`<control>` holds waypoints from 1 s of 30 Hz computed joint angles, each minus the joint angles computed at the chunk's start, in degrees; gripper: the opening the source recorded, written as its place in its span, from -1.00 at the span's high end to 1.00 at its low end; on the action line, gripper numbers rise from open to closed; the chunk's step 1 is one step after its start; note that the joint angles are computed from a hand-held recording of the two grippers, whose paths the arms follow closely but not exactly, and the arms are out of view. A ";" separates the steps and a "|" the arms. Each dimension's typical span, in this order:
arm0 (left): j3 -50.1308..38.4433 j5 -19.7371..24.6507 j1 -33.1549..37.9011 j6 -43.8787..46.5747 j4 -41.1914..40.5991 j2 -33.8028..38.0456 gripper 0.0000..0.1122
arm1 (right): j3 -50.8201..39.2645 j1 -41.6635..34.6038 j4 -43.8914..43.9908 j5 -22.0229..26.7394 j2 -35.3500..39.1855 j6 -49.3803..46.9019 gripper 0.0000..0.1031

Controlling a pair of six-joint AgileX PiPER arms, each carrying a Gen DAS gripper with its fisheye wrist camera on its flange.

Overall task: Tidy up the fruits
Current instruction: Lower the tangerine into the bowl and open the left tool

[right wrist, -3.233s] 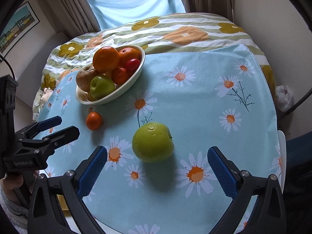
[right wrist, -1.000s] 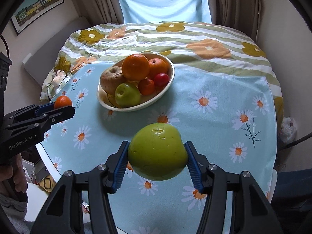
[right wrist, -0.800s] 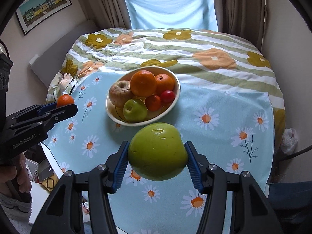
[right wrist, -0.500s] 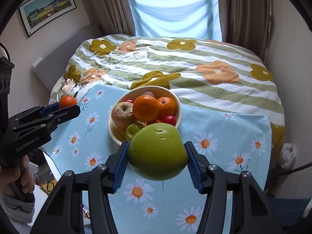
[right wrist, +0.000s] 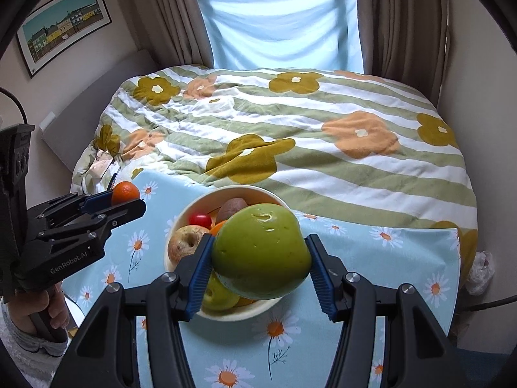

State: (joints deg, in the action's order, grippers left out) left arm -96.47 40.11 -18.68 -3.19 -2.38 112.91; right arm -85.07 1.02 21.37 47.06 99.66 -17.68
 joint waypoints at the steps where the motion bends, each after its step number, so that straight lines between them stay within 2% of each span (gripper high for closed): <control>1: -2.00 0.72 0.44 1.29 -0.74 1.71 0.27 | -1.27 0.38 -0.63 -0.04 1.25 1.03 -0.02; 7: -14.43 5.90 2.50 8.07 -5.04 12.03 0.27 | -7.66 1.67 -2.91 0.35 7.55 5.76 -0.02; 13: -26.23 11.70 2.86 11.04 -6.94 21.28 0.27 | -11.16 2.01 -4.28 0.51 11.42 8.84 -0.02; 18: -31.36 14.59 2.97 12.57 -8.01 25.69 0.27 | -12.74 1.89 -4.94 0.73 13.23 10.97 -0.02; 24: -33.29 15.99 3.30 15.26 -9.51 27.19 0.25 | -14.58 1.75 -5.61 1.17 14.83 12.63 -0.02; 26: -33.92 16.42 3.42 15.50 -9.34 27.28 0.07 | -15.37 1.73 -5.60 1.37 15.32 12.92 -0.02; 28: -32.27 14.73 3.39 14.94 -8.72 26.09 -0.84 | -15.93 1.66 -5.40 1.56 15.65 12.80 -0.02; 30: -28.83 11.75 3.92 15.33 -9.84 23.76 -0.84 | -16.71 1.67 -5.29 1.85 16.07 12.63 -0.02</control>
